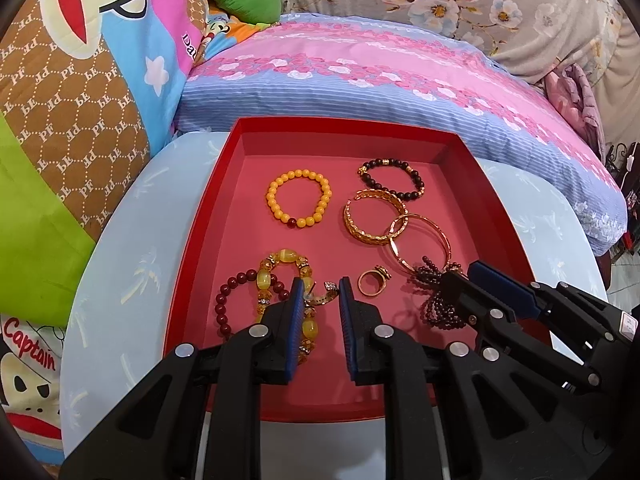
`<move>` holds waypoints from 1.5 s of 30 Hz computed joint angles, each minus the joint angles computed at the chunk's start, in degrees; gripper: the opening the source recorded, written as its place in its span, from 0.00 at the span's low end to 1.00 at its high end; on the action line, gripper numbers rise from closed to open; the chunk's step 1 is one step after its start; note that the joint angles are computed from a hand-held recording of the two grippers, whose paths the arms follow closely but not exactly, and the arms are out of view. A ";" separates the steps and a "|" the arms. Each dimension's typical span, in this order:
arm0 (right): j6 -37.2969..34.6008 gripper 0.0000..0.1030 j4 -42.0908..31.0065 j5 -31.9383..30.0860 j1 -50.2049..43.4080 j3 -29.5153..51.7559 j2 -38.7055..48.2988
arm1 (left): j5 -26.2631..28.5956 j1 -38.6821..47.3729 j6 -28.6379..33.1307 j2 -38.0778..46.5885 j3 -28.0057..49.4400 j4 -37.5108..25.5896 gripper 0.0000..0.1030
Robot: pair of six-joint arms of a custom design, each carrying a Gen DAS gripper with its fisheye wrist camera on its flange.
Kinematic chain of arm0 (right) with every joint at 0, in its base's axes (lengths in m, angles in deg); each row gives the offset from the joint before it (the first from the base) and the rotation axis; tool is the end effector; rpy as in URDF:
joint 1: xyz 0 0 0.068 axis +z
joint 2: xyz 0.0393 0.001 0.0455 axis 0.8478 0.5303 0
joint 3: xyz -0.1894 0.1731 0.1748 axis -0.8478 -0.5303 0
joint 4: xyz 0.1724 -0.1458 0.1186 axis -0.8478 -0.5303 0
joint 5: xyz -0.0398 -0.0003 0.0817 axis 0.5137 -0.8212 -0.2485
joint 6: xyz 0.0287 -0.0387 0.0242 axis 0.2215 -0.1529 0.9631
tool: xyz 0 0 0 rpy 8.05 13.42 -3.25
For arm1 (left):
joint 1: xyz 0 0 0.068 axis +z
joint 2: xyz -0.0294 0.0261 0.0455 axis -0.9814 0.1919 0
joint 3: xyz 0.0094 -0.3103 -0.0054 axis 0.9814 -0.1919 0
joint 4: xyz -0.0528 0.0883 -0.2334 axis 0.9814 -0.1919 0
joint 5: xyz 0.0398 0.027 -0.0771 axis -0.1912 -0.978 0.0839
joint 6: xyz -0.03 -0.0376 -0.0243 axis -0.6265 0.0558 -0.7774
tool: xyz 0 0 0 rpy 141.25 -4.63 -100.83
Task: Organize jewelry
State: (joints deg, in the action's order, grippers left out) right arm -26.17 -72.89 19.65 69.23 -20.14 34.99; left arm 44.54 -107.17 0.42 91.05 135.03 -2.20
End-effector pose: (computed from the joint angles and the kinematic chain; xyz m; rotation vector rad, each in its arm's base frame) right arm 0.2019 0.0317 0.2038 0.4296 2.4123 -0.0025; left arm 0.2652 -0.1466 0.2141 0.6587 2.4328 -0.3286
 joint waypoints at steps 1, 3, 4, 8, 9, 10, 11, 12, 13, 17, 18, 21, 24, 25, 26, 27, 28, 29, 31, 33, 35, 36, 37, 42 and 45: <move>0.08 0.20 0.18 0.29 0.07 -0.06 0.02 | -0.02 0.04 -0.09 -0.03 -0.05 0.12 0.17; 0.16 0.23 0.51 0.46 0.03 -0.05 0.28 | -0.40 0.05 -0.33 0.00 0.02 0.07 0.25; 0.19 0.24 0.62 0.30 -0.12 -0.06 0.40 | -0.33 0.15 -0.40 -0.16 -0.13 0.19 0.28; 0.15 0.25 0.28 1.18 -0.01 0.39 1.14 | -2.56 -0.43 -0.92 -0.72 -0.73 0.59 0.33; 0.24 0.25 -0.06 1.44 0.17 0.53 1.16 | -2.75 -0.44 -0.99 -0.75 -0.72 0.40 0.35; 0.32 0.26 -0.46 1.87 0.31 0.62 1.04 | -3.16 -0.47 -1.17 -0.78 -0.72 0.14 0.37; 0.44 0.26 -0.83 2.20 0.38 0.66 0.84 | -3.73 -0.51 -1.48 -0.94 -0.89 0.09 0.41; 0.51 0.28 -1.30 2.42 0.38 0.66 0.45 | -3.97 -0.47 -1.67 -1.17 -1.20 0.31 0.43; 0.64 0.31 -1.75 2.63 0.43 0.68 0.09 | -4.10 -0.36 -1.96 -1.54 -1.60 0.51 0.44; 1.74 0.39 -3.26 4.03 0.74 0.43 -1.71 | -4.96 -0.46 -2.12 -2.70 -2.52 0.52 0.47; 2.09 0.41 -3.74 4.43 0.85 0.32 -2.42 | -5.34 -0.63 -2.17 -2.97 -2.68 0.49 0.48; 2.80 0.45 -5.06 5.56 1.28 0.47 -3.75 | -6.65 -0.94 -2.71 -4.20 -3.45 0.59 0.54; 4.06 0.54 -7.47 7.84 2.18 0.70 -5.78 | -7.24 -0.76 -3.68 -5.67 -4.07 0.22 0.60; 4.40 0.57 -8.12 8.36 2.42 0.78 -6.39 | -7.37 -0.68 -3.85 -6.32 -4.32 0.01 0.61; 4.81 0.58 -8.81 8.87 2.66 0.77 -7.13 | -7.29 -0.56 -3.88 -6.96 -4.62 -0.12 0.62; 5.59 0.61 -9.80 9.63 3.14 0.64 -8.23 | -7.35 -0.54 -3.93 -7.55 -4.92 -0.24 0.63; 5.89 0.63 -10.19 9.87 3.24 0.61 -8.73 | -7.57 -0.64 -3.98 -8.36 -5.35 -0.33 0.64; 6.39 0.64 -10.89 10.30 3.62 0.48 -9.52 | -7.86 -0.78 -4.01 -8.88 -5.63 -0.41 0.65; 7.44 0.66 -12.21 11.17 4.54 0.20 -10.92 | -8.56 -1.10 -4.11 -10.29 -6.38 -0.80 0.67; 8.70 0.68 -13.87 12.12 5.70 -0.06 -12.45 | -9.11 -1.50 -4.48 -11.71 -7.13 -1.36 0.69; 9.88 0.70 -15.42 13.03 6.80 -0.16 -13.73 | -9.64 -1.90 -4.94 -13.26 -8.02 -1.70 0.70; 10.59 0.71 -16.39 13.72 7.67 -0.21 -14.54 | -9.96 -2.10 -5.12 -13.85 -8.30 -1.90 0.71; 11.16 0.71 -17.20 14.28 8.41 -0.20 -15.10 | -10.50 -2.36 -5.36 -14.64 -8.72 -2.11 0.72; 14.56 0.75 -22.09 17.54 12.93 0.19 -18.15 | -12.65 -3.04 -5.70 -18.78 -10.49 -3.49 0.80; 17.61 0.77 -26.52 19.95 16.86 1.10 -19.42 | -13.34 -3.60 -5.75 -21.04 -11.03 -5.18 0.80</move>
